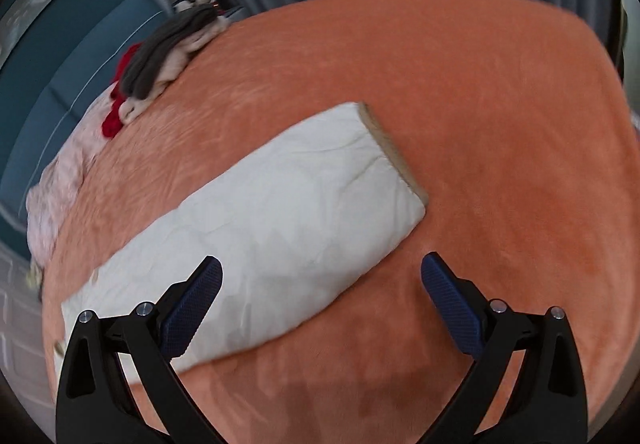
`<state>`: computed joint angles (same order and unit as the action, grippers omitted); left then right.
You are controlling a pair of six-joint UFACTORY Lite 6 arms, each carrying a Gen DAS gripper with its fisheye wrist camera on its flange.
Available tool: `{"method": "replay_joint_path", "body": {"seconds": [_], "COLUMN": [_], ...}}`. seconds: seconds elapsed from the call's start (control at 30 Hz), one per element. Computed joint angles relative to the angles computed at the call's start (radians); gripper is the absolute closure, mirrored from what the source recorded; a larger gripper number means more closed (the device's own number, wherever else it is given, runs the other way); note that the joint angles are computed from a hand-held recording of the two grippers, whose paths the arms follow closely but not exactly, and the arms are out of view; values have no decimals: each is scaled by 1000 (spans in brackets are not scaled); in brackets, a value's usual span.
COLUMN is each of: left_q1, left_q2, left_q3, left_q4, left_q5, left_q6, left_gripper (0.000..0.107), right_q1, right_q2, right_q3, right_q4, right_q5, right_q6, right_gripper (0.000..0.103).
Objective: Fold large clothes
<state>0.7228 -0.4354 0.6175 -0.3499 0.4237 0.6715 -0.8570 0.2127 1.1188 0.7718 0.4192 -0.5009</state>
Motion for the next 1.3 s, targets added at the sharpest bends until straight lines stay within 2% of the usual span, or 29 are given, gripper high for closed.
{"method": "replay_joint_path", "body": {"seconds": [0.03,0.1,0.13,0.17,0.2,0.3,0.37,0.43,0.53,0.7,0.9,1.03,1.1,1.13,1.17,1.2,1.27,1.3], "left_q1": [-6,-29,-34,-35,-30,-8,6,24,68,163,272,331,351,357,363,369,377,375], "left_q2": [17,51,67,85,106,151,165,187,217,273,356,435,475,496,513,536,593,617], "left_q3": [5,18,24,31,40,64,67,79,100,153,241,319,359,380,400,423,487,513], "left_q4": [-6,45,56,54,43,18,16,-4,-61,-200,-313,-366,-382,-385,-390,-403,-437,-449], "left_q5": [-10,-33,-44,-53,-59,-70,-84,-91,-84,-53,1,39,65,80,100,126,203,232], "left_q6": [3,-53,-67,-65,-52,-18,-7,21,88,250,392,456,467,461,457,456,446,440], "left_gripper": [10,10,10,10,10,10,10,10,10,10,10,10,10,10,10,10,10,10], "right_q1": [-9,-12,-10,-5,0,58,110,180,390,801,1257,1433,1490,1507,1537,1572,1595,1596], "right_q2": [34,75,93,100,111,112,69,8,-82,-60,187,503,648,696,719,700,594,532], "right_q3": [14,35,51,59,76,136,166,190,283,487,802,1101,1224,1244,1222,1158,949,844], "right_q4": [46,111,132,176,194,186,212,228,156,-57,-354,-445,-487,-483,-494,-514,-474,-433], "right_q5": [2,21,26,27,42,63,82,90,85,48,59,143,199,189,186,176,99,53], "right_q6": [-28,-71,-83,-120,-138,-96,-102,-113,-45,150,427,516,533,520,529,553,523,495], "right_gripper": [11,34,37,46,60,88,91,92,93,93,93,93,88,85,75,66,63,55]}}
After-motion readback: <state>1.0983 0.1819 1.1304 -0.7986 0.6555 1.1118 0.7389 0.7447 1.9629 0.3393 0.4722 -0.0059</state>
